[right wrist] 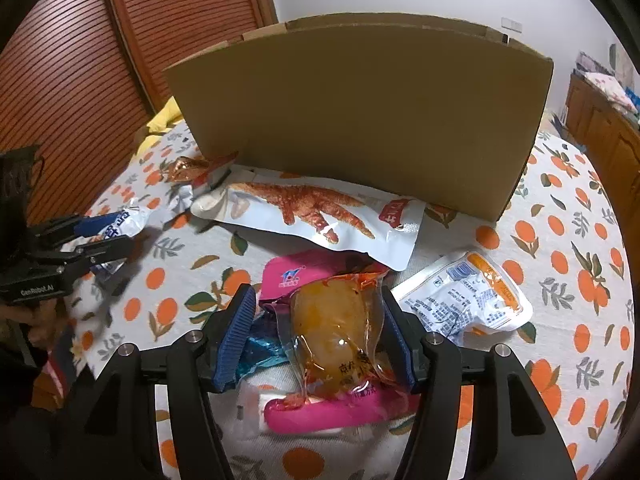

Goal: Organize snacks
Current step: 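Lift both held snacks off the bed toward the box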

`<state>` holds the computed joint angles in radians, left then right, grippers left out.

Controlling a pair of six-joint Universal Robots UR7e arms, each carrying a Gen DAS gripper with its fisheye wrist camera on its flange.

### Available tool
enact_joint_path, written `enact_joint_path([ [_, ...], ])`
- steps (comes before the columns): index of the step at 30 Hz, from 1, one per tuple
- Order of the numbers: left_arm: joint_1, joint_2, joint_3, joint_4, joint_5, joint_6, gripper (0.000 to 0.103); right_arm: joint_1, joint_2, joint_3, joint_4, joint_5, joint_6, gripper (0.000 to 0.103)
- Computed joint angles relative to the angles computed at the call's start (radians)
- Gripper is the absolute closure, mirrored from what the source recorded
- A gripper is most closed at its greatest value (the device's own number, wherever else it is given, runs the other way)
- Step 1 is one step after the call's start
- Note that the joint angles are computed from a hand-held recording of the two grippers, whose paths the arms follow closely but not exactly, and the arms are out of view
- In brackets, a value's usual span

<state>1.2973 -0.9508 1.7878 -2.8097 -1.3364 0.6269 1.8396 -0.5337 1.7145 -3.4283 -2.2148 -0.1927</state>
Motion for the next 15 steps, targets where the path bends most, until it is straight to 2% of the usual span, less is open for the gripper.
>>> enact_joint_path([
  [11,-0.012,-0.008,0.015,0.013,-0.018,0.005,0.048,-0.01,-0.036,0.025,0.08,-0.006,0.041,0.048],
  [14,-0.017,-0.009,0.021,0.015,-0.021,0.006,0.048,-0.009,-0.022,0.005,0.103,-0.021,0.026,0.048],
  [15,-0.019,-0.01,0.022,0.016,-0.022,0.008,0.048,-0.005,-0.015,-0.005,0.107,-0.032,0.018,0.051],
])
